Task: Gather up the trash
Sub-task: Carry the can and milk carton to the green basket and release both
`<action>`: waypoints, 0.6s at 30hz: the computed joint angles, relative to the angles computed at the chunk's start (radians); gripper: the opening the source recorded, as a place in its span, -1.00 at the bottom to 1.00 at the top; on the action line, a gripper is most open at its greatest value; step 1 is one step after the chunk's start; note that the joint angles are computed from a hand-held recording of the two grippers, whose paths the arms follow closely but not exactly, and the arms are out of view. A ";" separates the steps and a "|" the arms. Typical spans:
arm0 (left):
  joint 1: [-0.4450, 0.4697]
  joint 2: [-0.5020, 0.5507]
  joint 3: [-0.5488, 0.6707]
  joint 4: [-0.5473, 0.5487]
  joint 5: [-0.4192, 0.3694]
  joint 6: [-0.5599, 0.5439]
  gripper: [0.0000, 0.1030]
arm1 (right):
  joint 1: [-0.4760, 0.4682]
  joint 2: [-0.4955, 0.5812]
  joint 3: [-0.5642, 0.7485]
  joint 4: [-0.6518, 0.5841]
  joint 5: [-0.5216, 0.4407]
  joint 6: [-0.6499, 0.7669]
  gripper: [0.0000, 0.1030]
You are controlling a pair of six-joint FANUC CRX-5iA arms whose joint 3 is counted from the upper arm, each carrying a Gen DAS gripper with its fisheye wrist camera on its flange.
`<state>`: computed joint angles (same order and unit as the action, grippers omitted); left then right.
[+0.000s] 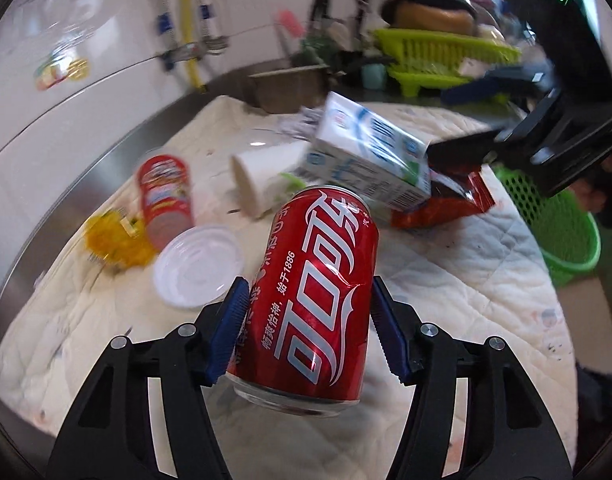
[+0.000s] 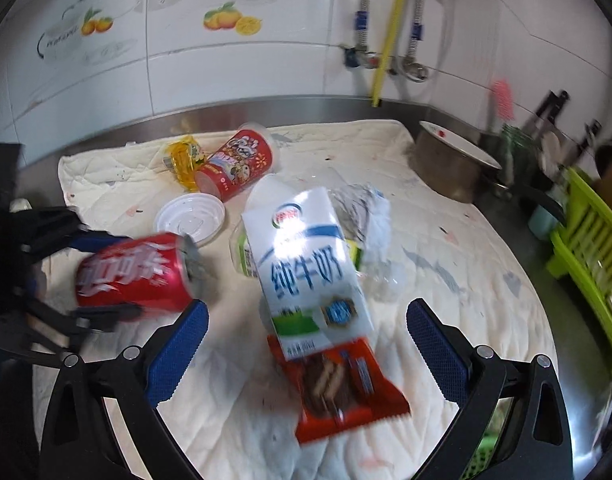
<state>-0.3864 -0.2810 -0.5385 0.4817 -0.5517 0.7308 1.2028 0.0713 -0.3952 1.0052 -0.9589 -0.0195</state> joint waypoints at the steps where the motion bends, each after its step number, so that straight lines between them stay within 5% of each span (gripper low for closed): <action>1: 0.015 -0.018 -0.013 0.015 -0.002 0.006 0.17 | -0.008 0.011 0.012 -0.007 0.001 0.017 0.87; 10: 0.076 -0.089 -0.081 0.114 0.009 -0.002 0.17 | -0.069 0.107 0.112 -0.073 -0.005 0.163 0.81; 14: 0.085 -0.105 -0.097 0.129 0.012 -0.004 0.17 | -0.079 0.122 0.133 -0.107 0.007 0.178 0.37; 18: 0.085 -0.115 -0.106 0.144 0.015 -0.001 0.16 | -0.077 0.113 0.123 -0.105 0.017 0.140 0.30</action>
